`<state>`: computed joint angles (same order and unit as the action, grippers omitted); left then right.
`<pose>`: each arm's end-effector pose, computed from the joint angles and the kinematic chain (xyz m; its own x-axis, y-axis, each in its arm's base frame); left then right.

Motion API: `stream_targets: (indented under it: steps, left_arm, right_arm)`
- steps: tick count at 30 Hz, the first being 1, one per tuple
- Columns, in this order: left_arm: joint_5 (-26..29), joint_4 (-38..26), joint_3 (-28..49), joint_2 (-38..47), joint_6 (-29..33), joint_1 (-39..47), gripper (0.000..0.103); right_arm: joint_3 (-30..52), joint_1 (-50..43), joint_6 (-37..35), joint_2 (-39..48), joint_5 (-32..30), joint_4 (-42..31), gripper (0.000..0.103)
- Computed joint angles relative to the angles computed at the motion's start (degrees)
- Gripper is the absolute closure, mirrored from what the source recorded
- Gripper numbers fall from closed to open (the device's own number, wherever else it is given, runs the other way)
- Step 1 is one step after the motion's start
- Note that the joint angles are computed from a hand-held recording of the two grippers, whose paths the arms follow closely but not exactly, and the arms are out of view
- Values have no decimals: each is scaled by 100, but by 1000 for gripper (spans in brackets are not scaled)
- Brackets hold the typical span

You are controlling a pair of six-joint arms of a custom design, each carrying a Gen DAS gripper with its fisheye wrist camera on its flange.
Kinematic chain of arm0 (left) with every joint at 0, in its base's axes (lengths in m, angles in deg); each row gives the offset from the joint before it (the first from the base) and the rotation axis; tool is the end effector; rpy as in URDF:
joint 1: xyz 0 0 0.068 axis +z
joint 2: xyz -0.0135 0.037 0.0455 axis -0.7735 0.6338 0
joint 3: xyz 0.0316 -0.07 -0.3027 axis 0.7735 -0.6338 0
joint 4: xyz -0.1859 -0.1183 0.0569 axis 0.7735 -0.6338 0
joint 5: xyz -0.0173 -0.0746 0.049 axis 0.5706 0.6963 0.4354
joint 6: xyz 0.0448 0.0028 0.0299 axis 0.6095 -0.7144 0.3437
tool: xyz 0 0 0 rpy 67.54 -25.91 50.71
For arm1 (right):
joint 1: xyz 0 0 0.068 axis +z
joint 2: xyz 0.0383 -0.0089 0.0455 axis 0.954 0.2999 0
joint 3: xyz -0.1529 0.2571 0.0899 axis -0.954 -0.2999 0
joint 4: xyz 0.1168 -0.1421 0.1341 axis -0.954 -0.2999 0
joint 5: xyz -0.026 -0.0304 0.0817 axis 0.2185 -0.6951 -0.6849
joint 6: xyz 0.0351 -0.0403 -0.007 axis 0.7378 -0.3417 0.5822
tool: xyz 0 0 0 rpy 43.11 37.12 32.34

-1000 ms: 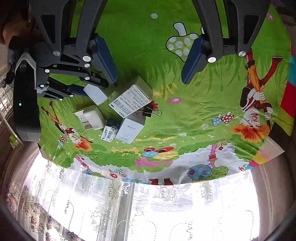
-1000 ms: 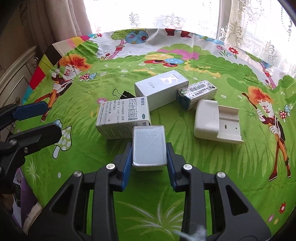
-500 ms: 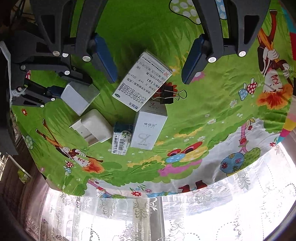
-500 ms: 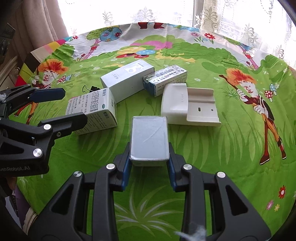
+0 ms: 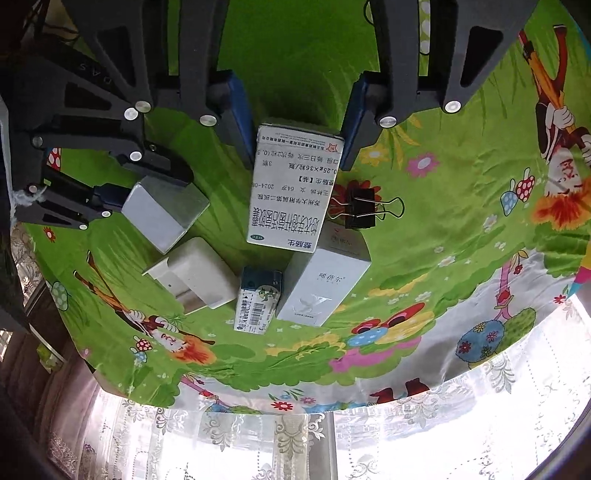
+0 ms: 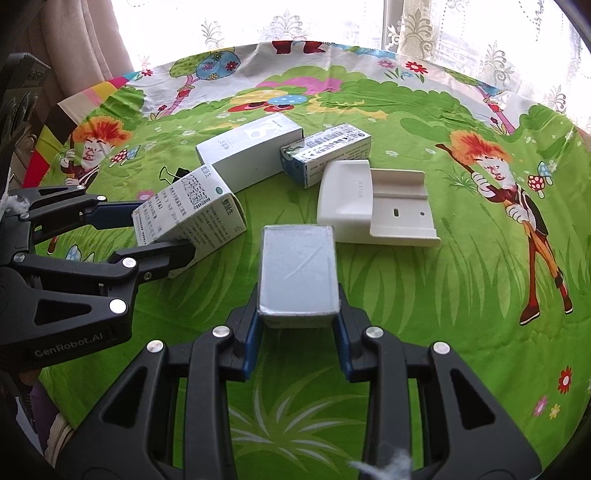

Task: Organize rigid objects
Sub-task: 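Grasp the printed white medicine box with left tool while right tool grasps a silver-wrapped box, then carry the medicine box and silver box into the storage box, open both tools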

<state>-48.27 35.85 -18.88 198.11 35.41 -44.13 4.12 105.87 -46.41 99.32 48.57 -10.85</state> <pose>0.3236 0.0253 0.1214 -0.7177 0.4696 -0.5141 0.5484 0.8362 -0.0019 0.2793 0.1751 0.1106 -0.8469 -0.0013 -0.5318 -0.0579 0.9943 0.0897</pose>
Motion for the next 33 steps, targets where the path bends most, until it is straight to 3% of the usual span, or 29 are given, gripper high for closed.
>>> stream_targets:
  steps: [14, 25, 33]
  left_arm:
    - [402, 338, -1278, -880, -856, 701, 61]
    - [663, -18, -1895, -1784, -491, 1784, 60]
    - [1101, -705, -2007, -2141, 70, 3060, 60]
  right_arm:
    - [-143, 178, 28, -176, 27, 25, 65]
    - [-262, 701, 168, -523, 152, -93, 65]
    - [-194, 1336, 371, -829, 245, -368, 65]
